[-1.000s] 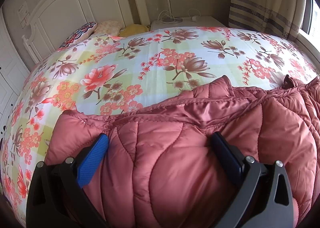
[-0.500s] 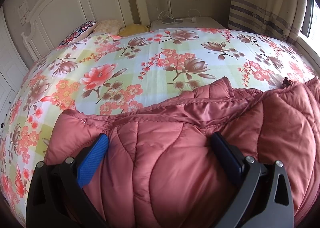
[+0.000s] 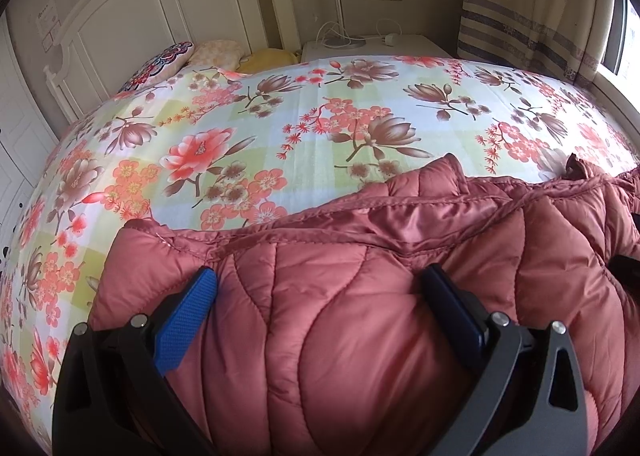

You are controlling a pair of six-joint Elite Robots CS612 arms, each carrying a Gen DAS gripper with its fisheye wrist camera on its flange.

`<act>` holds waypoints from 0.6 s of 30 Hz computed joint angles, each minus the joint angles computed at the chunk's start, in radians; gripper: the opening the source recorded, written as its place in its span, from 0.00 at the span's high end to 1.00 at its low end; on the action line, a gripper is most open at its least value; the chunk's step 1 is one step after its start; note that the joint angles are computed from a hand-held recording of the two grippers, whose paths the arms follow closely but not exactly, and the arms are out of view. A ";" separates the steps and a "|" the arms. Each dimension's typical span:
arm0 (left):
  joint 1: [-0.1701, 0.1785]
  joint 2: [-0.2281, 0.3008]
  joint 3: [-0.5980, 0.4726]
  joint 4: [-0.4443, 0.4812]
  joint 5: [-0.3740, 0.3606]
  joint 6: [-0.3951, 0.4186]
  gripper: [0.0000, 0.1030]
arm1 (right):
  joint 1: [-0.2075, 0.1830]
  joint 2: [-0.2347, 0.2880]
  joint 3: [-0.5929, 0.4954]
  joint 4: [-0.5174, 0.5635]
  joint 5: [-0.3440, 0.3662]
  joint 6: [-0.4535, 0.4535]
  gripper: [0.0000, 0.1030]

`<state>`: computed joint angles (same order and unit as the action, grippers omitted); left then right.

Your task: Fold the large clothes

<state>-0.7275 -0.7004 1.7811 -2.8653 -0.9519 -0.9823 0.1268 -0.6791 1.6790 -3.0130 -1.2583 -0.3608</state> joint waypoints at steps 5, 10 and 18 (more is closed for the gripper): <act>-0.001 0.000 0.003 -0.004 -0.001 -0.004 0.02 | -0.021 -0.056 0.107 -0.166 0.045 0.055 0.05; -0.001 -0.001 0.002 0.001 0.000 -0.004 0.02 | -0.138 -0.149 0.330 -0.390 0.381 0.040 0.05; -0.001 -0.001 0.002 0.006 0.001 -0.004 0.02 | -0.355 -0.139 0.555 -0.376 0.635 -0.044 0.05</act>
<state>-0.7289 -0.7010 1.7828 -2.8595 -0.9507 -0.9867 -0.2286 -0.8183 2.2344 -3.3891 -0.6234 -0.4044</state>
